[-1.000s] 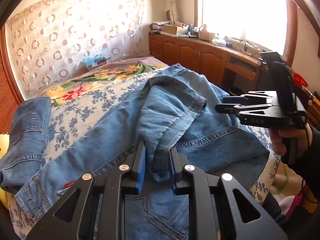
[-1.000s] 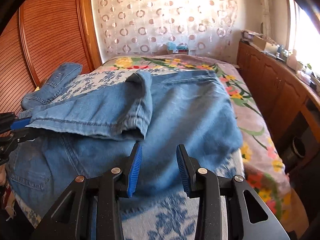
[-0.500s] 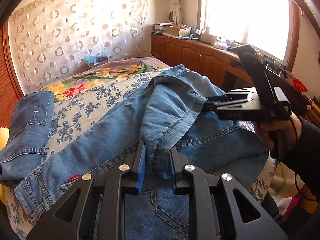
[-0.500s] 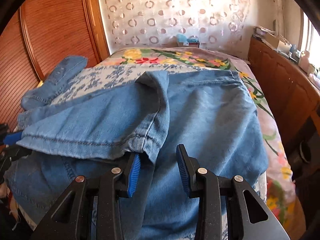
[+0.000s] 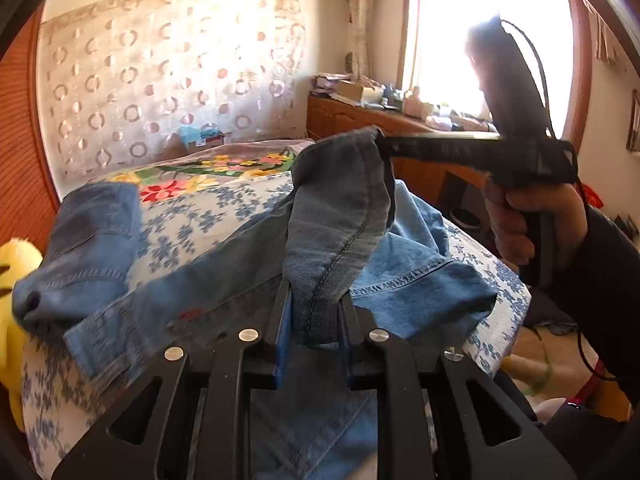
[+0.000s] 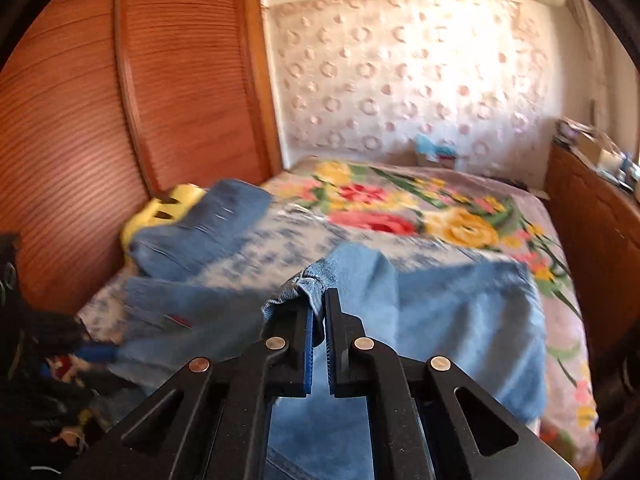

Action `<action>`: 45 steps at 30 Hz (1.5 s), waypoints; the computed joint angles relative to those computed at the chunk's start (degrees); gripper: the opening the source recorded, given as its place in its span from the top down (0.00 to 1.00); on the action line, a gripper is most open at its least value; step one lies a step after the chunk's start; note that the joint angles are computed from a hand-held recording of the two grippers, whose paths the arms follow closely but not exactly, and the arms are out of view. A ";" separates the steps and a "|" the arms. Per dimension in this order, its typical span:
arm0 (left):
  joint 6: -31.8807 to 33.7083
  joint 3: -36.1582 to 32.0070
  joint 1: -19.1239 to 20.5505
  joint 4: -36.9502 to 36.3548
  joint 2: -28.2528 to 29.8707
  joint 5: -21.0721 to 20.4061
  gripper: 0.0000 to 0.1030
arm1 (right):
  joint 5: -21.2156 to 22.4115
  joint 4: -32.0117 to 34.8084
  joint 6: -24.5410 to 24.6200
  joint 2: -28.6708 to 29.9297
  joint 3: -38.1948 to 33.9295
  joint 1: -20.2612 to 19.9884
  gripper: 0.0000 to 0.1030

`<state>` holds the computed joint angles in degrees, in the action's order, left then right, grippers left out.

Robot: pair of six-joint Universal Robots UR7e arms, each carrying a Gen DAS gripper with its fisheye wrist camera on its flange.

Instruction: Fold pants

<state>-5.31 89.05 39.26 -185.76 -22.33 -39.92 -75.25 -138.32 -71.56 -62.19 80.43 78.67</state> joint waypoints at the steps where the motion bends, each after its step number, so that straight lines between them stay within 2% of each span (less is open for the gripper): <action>1: -1.03 1.49 -0.23 -0.75 -0.63 0.03 0.79 | 0.55 0.62 -0.62 -0.42 0.67 0.39 0.95; 6: -5.67 8.87 -1.61 -4.17 -3.48 1.47 0.79 | 1.93 2.57 -3.42 -1.29 3.69 2.13 0.96; 11: -11.31 14.74 -2.50 -5.16 -5.60 2.52 0.79 | 1.73 4.81 -4.56 1.62 2.25 4.54 0.96; 19: -16.63 18.37 -2.63 -4.31 -6.50 2.51 0.79 | -2.72 4.08 -6.69 5.29 2.48 7.10 0.96; 23: -17.53 18.99 -2.60 -3.43 -6.82 3.36 0.79 | -5.13 3.50 -5.75 6.46 0.89 7.69 0.95; 25: -18.27 19.12 -2.66 -2.81 -7.03 3.66 0.79 | -5.77 3.89 -5.34 6.73 0.34 7.98 0.90; 27: -19.19 19.33 -2.40 -2.26 -7.46 3.33 0.77 | -6.26 3.87 -4.56 7.21 -0.23 8.28 0.74; 28: -19.60 19.51 -2.32 -2.24 -7.66 3.40 0.72 | -6.24 3.91 -4.04 7.19 -0.14 8.45 0.69; 29: -19.94 19.74 -2.34 -2.13 -7.89 3.59 0.70 | -6.09 4.52 -3.84 6.80 0.07 8.45 0.62; 34: -21.29 20.49 -2.59 -1.23 -8.80 5.49 0.52 | -4.37 4.95 -4.59 4.39 1.95 7.39 0.62; 39: -21.36 20.70 -2.69 -1.40 -9.17 7.32 0.50 | -3.35 3.96 -5.36 1.26 4.75 4.57 0.62; 45: -20.76 19.97 -2.36 -1.74 -8.71 7.80 0.50 | -5.03 1.02 -6.51 -1.13 7.15 0.66 0.62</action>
